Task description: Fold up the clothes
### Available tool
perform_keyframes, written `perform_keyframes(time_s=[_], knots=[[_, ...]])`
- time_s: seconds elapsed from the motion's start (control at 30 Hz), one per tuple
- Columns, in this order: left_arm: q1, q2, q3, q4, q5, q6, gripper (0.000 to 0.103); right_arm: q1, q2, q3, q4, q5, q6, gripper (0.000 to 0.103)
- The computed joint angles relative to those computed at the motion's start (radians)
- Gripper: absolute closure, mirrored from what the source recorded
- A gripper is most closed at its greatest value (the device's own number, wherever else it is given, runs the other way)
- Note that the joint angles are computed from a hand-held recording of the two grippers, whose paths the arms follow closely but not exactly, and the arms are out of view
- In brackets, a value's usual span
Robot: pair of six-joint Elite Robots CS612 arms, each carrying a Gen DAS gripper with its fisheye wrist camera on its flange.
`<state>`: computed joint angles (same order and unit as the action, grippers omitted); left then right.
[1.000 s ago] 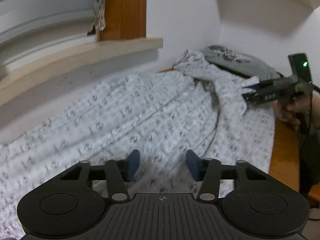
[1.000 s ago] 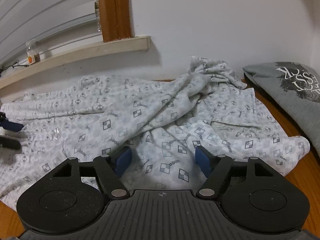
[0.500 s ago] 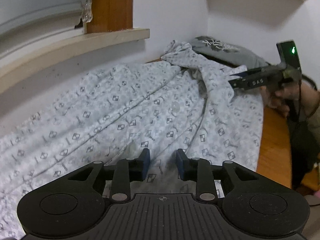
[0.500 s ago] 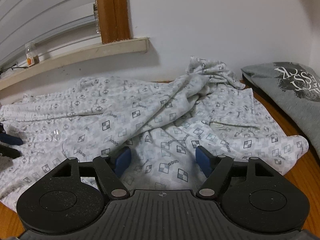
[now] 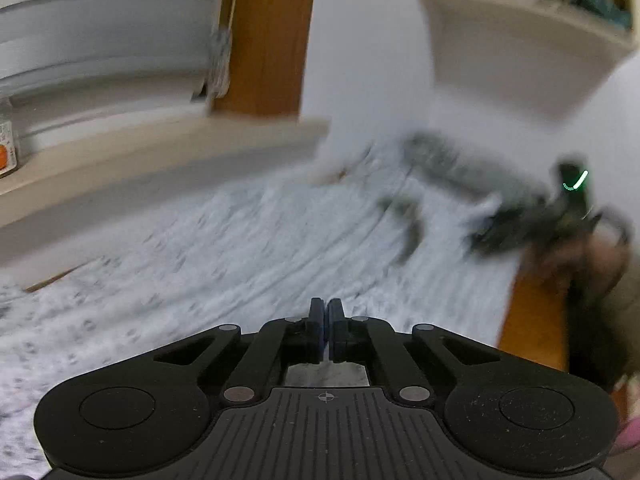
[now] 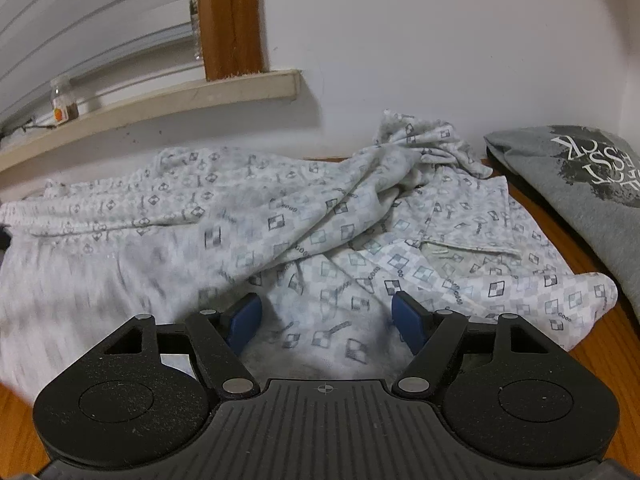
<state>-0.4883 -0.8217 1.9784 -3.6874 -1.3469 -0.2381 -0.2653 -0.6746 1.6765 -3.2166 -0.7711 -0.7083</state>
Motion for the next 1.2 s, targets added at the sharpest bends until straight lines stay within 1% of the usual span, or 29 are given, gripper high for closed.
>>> perform_keyframes(time_s=[0.03,0.07,0.1,0.13,0.17,0.23,0.3,0.33,0.4,0.43,0.5,0.63,0.73,0.8,0.83,0.87,0.9,0.97,1.03,1.1,1.13,1.2], knots=[[0.000,-0.004,-0.002,0.053,0.018,-0.009,0.094,0.001,-0.001,0.000,0.001,-0.004,-0.008,0.030],[0.002,-0.005,0.001,0.071,0.028,-0.021,0.088,0.002,-0.001,0.001,0.003,-0.006,-0.015,0.030],[0.003,-0.005,0.004,0.086,0.038,-0.034,0.076,0.002,-0.001,0.001,0.004,-0.006,-0.020,0.030],[0.004,-0.005,0.014,0.075,0.044,-0.041,0.062,0.001,-0.001,0.001,0.005,-0.004,-0.020,0.030],[0.004,-0.006,0.024,0.062,0.049,-0.049,0.057,0.000,-0.001,0.000,0.008,-0.001,-0.018,0.030],[0.002,-0.007,0.043,0.037,0.069,-0.057,0.037,-0.004,0.001,-0.004,0.018,0.019,-0.007,0.030],[-0.001,-0.009,0.058,0.022,0.089,-0.054,0.030,-0.015,0.001,-0.002,0.025,0.055,-0.012,0.030],[0.002,-0.009,0.063,0.013,0.080,-0.052,0.030,-0.020,-0.001,0.007,0.004,0.065,-0.009,0.031],[0.008,-0.007,0.075,-0.016,0.059,-0.042,0.030,-0.029,-0.010,0.032,-0.027,0.071,-0.013,0.046],[0.013,-0.008,0.083,-0.031,0.042,-0.034,0.030,-0.035,-0.017,0.045,-0.027,0.080,-0.016,0.057],[0.023,-0.008,0.093,-0.053,0.001,-0.009,0.029,-0.051,-0.036,0.080,-0.022,0.106,-0.010,0.057],[0.029,-0.007,0.090,-0.052,-0.013,-0.027,0.027,-0.086,-0.068,0.151,-0.035,0.156,0.015,0.057],[0.027,-0.005,0.091,-0.054,-0.003,-0.045,0.027,-0.110,-0.080,0.191,-0.052,0.177,0.089,0.055],[0.026,-0.006,0.091,-0.053,-0.002,-0.047,0.027,-0.118,-0.084,0.209,-0.037,0.187,0.130,0.049],[0.026,-0.006,0.091,-0.053,-0.001,-0.048,0.027,-0.119,-0.083,0.213,-0.038,0.187,0.149,0.044],[0.026,-0.006,0.091,-0.053,-0.003,-0.048,0.027,-0.117,-0.080,0.216,-0.044,0.180,0.173,0.042],[0.026,-0.006,0.092,-0.053,-0.003,-0.048,0.027,-0.113,-0.074,0.215,-0.058,0.169,0.204,0.042],[0.025,-0.006,0.093,-0.052,0.000,-0.046,0.027,-0.105,-0.054,0.206,-0.130,0.162,0.292,0.042],[0.023,-0.007,0.094,-0.049,0.005,-0.044,0.027,-0.093,-0.041,0.191,-0.181,0.138,0.354,0.042],[0.022,-0.008,0.095,-0.049,0.006,-0.044,0.027,-0.080,-0.020,0.171,-0.261,0.093,0.420,0.042],[0.022,-0.008,0.095,-0.050,0.005,-0.045,0.027,-0.075,-0.012,0.161,-0.290,0.071,0.441,0.045],[0.023,-0.007,0.097,-0.054,0.003,-0.051,0.027,-0.067,-0.001,0.143,-0.312,0.034,0.460,0.069]])
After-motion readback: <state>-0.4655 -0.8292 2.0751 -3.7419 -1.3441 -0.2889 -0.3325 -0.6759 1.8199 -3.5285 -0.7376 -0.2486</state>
